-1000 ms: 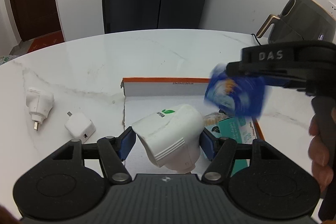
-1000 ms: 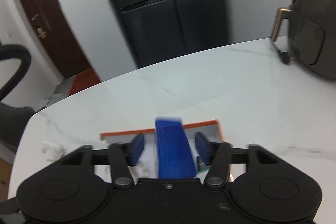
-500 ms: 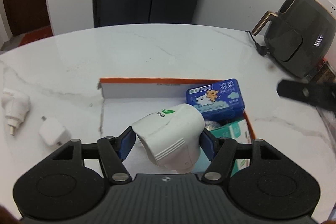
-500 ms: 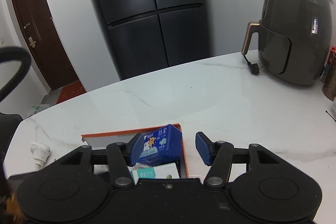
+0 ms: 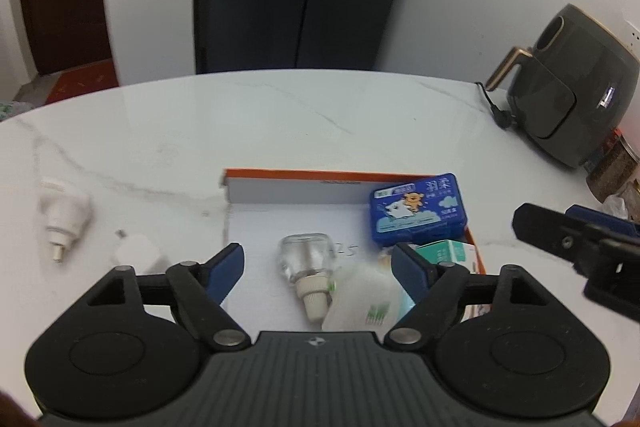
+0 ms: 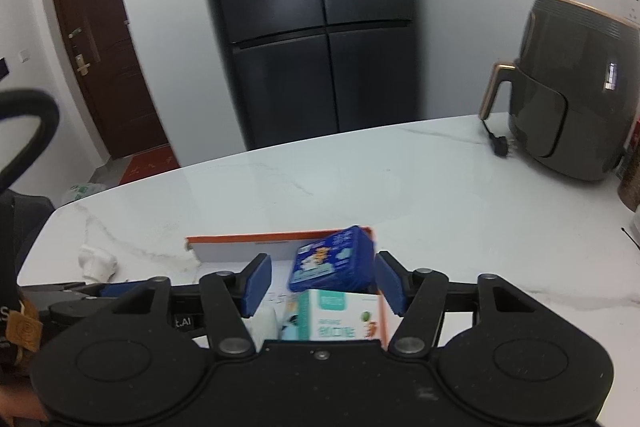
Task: Organize rigid objects
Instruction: 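Open the right gripper to drop the blue tissue pack while the left gripper releases the plug adapter, then withdraw both grippers toward the remaining white plug adapter and charger on the table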
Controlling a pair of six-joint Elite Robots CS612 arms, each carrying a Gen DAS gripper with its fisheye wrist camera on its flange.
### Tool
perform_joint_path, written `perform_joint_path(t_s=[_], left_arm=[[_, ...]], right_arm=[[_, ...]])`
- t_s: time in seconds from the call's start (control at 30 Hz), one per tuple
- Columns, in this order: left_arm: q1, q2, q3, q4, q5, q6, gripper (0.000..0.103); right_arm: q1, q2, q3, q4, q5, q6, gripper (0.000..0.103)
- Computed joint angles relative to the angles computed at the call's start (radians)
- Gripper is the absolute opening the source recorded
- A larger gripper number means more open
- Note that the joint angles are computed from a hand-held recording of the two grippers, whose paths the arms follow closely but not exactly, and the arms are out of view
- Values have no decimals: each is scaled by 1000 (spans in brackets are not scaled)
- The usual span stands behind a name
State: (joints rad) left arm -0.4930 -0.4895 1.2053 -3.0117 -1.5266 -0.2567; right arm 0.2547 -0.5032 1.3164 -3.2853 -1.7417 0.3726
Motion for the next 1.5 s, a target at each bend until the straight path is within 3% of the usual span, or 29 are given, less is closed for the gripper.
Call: perform_joint_path(t_s=[0.23,0.6,1.5], left_arm=[[14,-56,99,-49,53,-45,87],[54,-115,206,-83,111,-103,87],[115,-124,231,-99,97,-55,87]], right_arm=[[28,2,-15,9,26,-31,78],[72,22,-69,58,75,-78,78],[131,81,-197,155,78,-78,78]])
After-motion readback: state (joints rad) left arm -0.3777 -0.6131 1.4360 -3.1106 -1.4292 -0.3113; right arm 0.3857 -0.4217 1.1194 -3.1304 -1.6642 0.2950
